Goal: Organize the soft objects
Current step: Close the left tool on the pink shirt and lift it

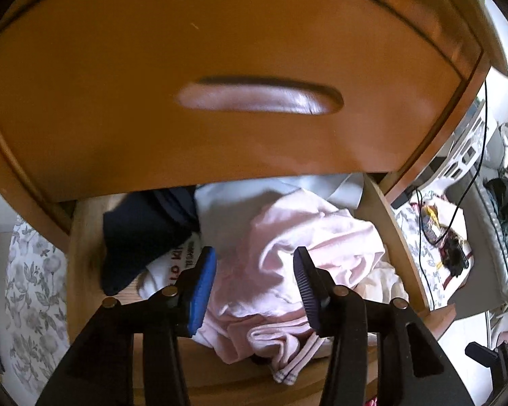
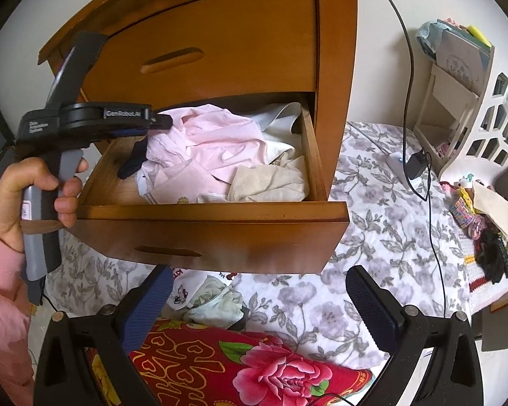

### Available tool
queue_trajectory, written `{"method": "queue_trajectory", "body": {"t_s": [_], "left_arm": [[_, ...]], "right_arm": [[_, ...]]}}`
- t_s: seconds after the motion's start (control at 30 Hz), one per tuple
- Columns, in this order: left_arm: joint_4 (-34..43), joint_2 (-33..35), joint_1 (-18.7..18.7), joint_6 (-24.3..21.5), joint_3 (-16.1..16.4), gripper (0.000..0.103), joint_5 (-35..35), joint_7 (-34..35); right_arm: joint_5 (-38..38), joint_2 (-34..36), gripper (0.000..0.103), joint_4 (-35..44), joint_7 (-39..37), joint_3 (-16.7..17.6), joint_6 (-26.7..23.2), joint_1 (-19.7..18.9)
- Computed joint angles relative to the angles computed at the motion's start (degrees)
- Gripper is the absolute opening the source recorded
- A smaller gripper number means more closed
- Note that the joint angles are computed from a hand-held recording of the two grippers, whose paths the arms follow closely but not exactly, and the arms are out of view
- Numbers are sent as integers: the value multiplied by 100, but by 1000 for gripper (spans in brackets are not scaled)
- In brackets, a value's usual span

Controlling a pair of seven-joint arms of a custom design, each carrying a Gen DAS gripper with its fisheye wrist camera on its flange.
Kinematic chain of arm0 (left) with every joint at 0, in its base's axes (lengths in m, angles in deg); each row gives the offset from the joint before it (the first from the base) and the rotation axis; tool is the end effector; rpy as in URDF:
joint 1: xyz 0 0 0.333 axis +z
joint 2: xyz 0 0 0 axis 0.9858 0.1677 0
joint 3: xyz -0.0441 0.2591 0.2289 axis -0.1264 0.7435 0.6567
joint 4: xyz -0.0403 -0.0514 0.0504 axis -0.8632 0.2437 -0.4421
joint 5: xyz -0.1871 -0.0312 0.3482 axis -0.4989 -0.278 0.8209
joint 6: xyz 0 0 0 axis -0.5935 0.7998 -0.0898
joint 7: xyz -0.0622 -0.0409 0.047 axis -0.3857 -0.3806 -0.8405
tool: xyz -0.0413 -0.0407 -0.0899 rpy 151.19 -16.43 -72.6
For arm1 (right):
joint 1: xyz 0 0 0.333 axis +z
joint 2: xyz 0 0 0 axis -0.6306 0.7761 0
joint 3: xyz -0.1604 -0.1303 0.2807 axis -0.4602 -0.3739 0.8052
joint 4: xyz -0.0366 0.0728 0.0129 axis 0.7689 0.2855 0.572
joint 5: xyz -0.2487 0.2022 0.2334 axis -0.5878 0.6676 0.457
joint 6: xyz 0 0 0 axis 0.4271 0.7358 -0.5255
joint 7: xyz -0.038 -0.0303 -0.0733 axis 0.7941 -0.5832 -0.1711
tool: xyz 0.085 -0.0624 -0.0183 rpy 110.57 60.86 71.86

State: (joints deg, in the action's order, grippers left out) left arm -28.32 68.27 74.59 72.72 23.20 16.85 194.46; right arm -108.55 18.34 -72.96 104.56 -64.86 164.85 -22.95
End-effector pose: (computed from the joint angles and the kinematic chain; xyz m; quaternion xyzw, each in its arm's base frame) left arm 0.6745 -0.2044 0.4959 -0.4209 0.8572 -0.2920 0.0523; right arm 0.4139 0.2115 0.4841 -0.5123 0.8092 -0.2120 0.1944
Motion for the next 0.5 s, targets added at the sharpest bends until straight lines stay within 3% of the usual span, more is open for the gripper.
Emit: {"method": "queue_trajectory", "body": {"t_s": [0.33, 0.37, 0.43, 0.5], "left_arm": [[174, 309, -390, -179, 197, 52, 1024, -619], [182, 332, -401, -187, 208, 49, 1076, -701], [214, 373, -353, -268, 154, 28, 1016, -731], [158, 351, -299, -233, 104, 18, 930, -672]], "right_arm": [[114, 54, 103, -66, -107, -63, 129, -19], [121, 56, 103, -73, -114, -66, 137, -22], [135, 63, 103, -85, -129, -75, 160, -30], [148, 69, 103, -92, -143, -80, 172, -36]]}}
